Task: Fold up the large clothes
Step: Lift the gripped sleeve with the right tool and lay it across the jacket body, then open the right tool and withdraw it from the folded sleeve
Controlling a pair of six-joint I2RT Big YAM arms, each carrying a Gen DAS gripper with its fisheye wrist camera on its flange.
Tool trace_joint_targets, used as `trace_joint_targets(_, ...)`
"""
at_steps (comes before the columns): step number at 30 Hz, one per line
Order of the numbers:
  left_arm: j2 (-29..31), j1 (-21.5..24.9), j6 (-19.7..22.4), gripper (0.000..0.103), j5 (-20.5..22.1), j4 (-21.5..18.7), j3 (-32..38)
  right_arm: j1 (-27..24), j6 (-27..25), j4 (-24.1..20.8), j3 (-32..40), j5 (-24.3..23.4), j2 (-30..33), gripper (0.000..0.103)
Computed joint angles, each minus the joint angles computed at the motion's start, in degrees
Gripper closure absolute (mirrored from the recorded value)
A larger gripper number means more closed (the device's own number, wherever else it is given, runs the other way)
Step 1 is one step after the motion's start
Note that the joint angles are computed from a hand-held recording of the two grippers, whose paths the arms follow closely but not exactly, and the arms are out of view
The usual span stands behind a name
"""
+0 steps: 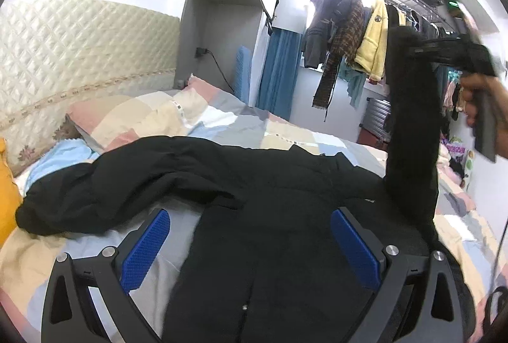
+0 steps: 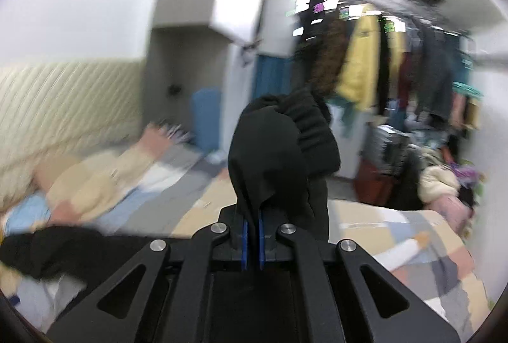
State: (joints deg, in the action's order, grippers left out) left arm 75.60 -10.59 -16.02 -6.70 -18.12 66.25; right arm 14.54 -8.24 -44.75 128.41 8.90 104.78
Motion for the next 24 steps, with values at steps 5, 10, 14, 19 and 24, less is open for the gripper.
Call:
trace_joint_targets(5, 0.43, 0.99, -0.54, 0.001, 0.07, 0.30, 0.04, 4.15, -0.45, -0.71, -1.93, -3.95, 3.88, 0.098)
trace_joint_targets(10, 0.91, 2.41, -1.58, 0.001, 0.81, 0.55, 0.01, 7.06, -0.76, 0.35, -8.14, -7.37, 5.70, 0.098)
trace_joint_targets(14, 2.19, 3.16, -2.42, 0.001, 1.43, -0.84, 0.99, 8.67, -0.18, -0.93, -10.26, -9.56, 8.90, 0.098)
trace_joint_targets(19, 3.43, 3.35, -2.27, 0.001, 1.73, -1.40, 1.60, 9.79, -0.76, -3.63, -12.56, -10.07, 12.78, 0.097)
trace_joint_targets(24, 5.19, 2.93, -1.73, 0.001, 1.66, -2.20, 2.73, 9.50, -0.62, -0.80, -16.27, -10.25, 13.28, 0.096)
